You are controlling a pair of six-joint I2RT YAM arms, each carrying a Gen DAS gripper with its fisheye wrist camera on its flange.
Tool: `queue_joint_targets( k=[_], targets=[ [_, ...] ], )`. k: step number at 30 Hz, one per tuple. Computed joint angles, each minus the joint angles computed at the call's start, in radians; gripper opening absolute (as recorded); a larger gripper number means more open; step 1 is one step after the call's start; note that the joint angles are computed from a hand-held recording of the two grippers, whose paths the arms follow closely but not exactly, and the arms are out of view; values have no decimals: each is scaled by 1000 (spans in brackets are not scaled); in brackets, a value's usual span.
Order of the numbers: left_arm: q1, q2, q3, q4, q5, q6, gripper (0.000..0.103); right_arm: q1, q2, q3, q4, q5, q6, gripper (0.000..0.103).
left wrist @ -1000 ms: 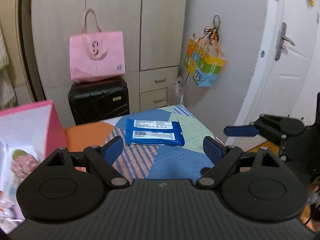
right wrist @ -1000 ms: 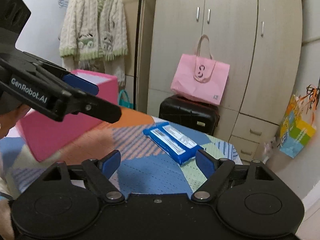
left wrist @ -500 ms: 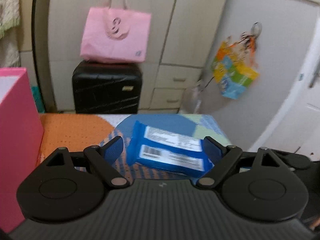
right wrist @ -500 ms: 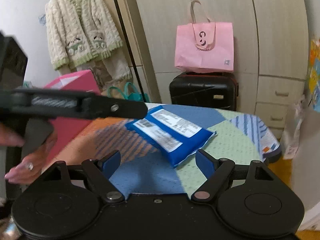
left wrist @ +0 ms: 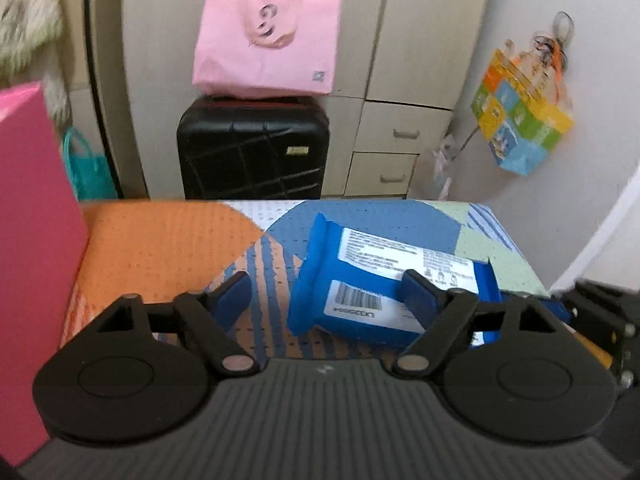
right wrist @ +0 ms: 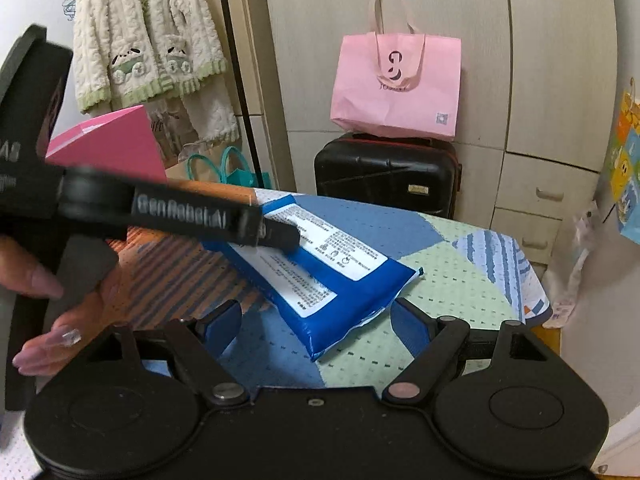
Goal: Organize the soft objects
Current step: 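Lower the left tool onto the blue wipes pack and close on it, then lift the blue wipes pack with the left tool and carry it over the pink box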
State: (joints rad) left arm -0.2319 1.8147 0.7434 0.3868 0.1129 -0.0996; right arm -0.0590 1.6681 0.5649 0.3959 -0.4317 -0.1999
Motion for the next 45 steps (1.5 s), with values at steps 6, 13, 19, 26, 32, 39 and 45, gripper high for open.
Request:
queue_joint_targets(
  k=[6,13,19,26,32,39,45],
  targets=[
    [8,-29,22,-103,101,19,52,28,7,-19,54,58,-4,60],
    [-3,-77,-4,-128,119,12,52,44,-19,-48,79,84,3,52],
    [-10,-273,-110,-172,124,46,52,35,-127,-187,232,68,33,46],
    [23,-525,-246,-274,170,100,53,113,-453,-330,89,152,74,47],
    [74,-707,-318,-429,221,121,54,253,-748,-343,-246,287,124,47],
    [188,-990,-413,-615,311,212,55,539,-1011,-348,-525,555,268,47],
    [314,-1210,-433,-848,422,313,55,888,-1148,-328,-732,887,427,49]
  ],
)
